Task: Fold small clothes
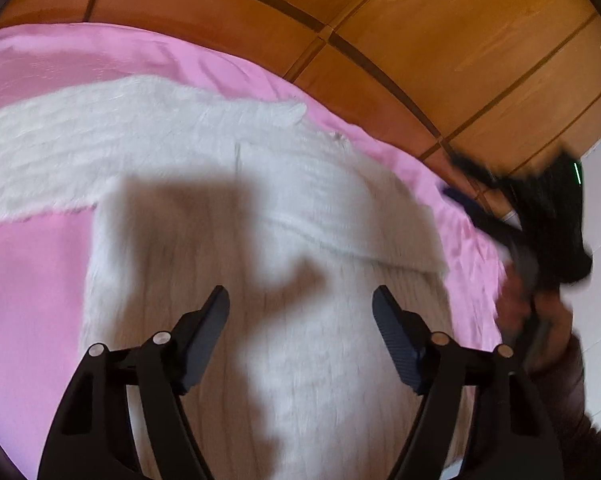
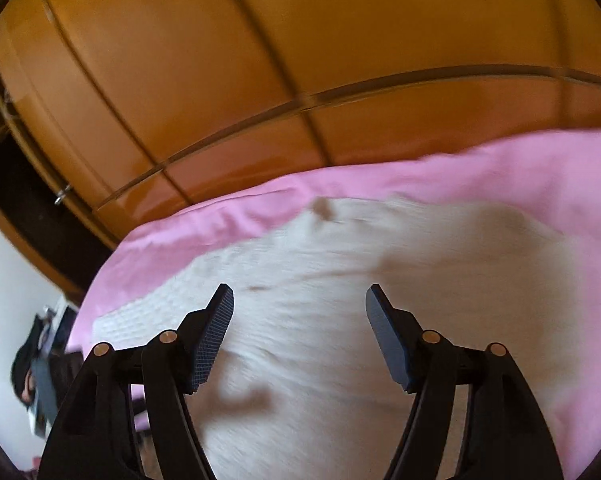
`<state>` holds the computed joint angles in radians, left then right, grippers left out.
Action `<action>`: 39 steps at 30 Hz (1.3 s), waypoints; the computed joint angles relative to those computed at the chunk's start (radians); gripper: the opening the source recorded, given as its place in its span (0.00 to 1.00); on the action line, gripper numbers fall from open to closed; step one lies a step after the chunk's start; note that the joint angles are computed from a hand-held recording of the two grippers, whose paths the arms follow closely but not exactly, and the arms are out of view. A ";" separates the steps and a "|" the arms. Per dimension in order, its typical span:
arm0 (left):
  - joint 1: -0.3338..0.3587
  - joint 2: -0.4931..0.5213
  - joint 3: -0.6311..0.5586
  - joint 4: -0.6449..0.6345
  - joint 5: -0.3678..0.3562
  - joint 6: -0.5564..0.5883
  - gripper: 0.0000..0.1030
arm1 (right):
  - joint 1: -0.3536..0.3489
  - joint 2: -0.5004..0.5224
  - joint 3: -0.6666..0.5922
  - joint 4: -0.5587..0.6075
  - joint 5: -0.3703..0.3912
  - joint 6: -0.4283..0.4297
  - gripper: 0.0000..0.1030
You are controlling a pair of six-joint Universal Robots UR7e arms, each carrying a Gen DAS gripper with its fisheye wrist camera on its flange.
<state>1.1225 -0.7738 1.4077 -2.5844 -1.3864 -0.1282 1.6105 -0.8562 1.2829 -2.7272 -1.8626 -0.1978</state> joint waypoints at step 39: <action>0.079 -0.052 0.005 -0.141 0.190 -0.220 0.66 | -0.047 -0.062 0.325 -0.213 -0.288 -0.049 0.67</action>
